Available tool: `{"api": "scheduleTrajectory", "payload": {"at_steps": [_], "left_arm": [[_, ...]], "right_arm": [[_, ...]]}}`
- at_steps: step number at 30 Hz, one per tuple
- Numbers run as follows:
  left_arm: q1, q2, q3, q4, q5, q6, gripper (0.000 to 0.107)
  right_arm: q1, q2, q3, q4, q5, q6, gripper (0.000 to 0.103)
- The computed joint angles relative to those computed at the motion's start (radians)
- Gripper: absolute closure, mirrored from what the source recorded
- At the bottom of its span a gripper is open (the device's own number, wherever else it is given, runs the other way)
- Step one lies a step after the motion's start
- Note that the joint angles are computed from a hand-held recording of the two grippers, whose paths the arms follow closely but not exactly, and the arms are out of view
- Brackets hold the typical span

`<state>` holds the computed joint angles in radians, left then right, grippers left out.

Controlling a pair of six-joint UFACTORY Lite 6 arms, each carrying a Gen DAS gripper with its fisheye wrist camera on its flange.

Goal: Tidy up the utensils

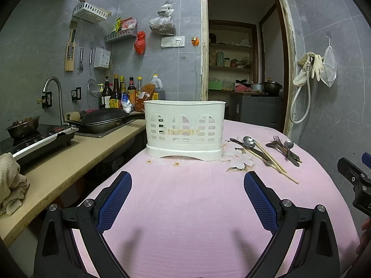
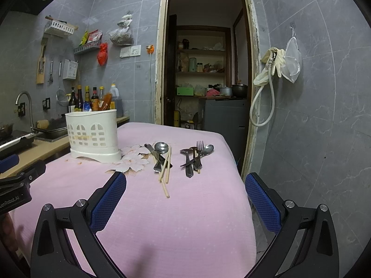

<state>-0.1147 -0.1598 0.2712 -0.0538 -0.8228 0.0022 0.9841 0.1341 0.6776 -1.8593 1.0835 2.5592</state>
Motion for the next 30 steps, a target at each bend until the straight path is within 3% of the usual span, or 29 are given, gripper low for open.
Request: {"api": "scheduleTrajectory", "payload": {"at_steps": [30], "left_arm": [[-0.001, 0.012, 0.005, 0.001, -0.002, -0.001, 0.012]], "right_arm": [[-0.002, 0.045, 0.021, -0.011, -0.002, 0.025, 0.0]]}}
